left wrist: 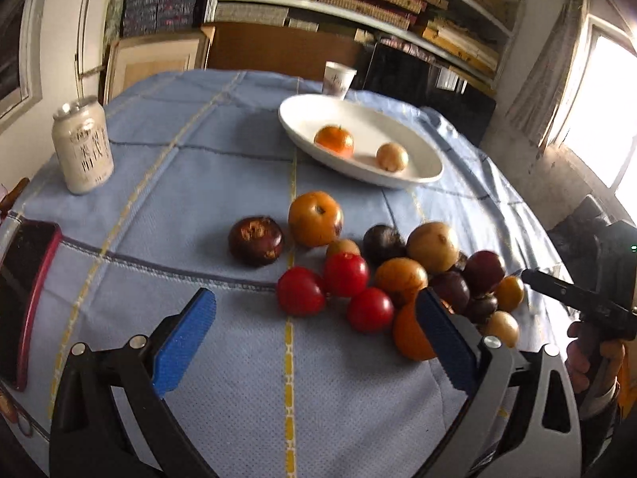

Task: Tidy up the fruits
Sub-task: 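Move both open tools back toward the fruit pile, then grasp an orange with the right tool while the left tool grasps a mandarin orange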

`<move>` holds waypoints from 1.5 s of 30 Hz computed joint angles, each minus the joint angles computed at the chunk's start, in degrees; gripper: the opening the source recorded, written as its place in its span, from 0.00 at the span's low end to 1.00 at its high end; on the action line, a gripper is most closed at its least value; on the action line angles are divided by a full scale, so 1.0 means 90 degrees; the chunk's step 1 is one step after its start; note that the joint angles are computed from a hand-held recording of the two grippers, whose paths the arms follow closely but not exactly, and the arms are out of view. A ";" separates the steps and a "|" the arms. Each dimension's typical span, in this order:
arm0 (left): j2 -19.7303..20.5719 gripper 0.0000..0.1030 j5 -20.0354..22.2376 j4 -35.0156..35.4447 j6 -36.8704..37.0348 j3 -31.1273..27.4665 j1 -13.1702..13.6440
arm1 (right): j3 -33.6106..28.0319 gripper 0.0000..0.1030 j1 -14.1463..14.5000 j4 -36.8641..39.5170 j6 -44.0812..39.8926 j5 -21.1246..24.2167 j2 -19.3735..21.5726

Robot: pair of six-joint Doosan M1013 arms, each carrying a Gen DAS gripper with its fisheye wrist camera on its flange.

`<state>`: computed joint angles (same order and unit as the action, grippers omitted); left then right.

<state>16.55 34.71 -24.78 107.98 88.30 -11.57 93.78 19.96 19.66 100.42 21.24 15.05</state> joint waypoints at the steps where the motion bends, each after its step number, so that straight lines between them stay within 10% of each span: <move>1: 0.0021 0.96 0.0063 0.0092 -0.0056 -0.0029 -0.0019 | -0.0035 0.77 0.0030 -0.0237 0.0164 0.0075 0.0012; 13: 0.0059 0.96 0.0182 0.0420 -0.0035 -0.0079 -0.0131 | -0.0289 0.60 0.0272 -0.1938 0.1210 0.0647 0.0096; 35: -0.0152 0.95 0.0039 0.0021 0.1713 0.0182 -0.0375 | -0.0318 0.37 0.0123 -0.1410 0.1245 0.0857 0.0168; 45: -0.0115 0.54 0.0468 -0.0127 0.2464 0.0138 -0.0536 | -0.0311 0.37 0.0168 -0.1747 0.1518 0.0840 0.0143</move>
<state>15.51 38.92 -25.92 130.16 89.54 -16.39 90.97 21.48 3.94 114.08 28.80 16.33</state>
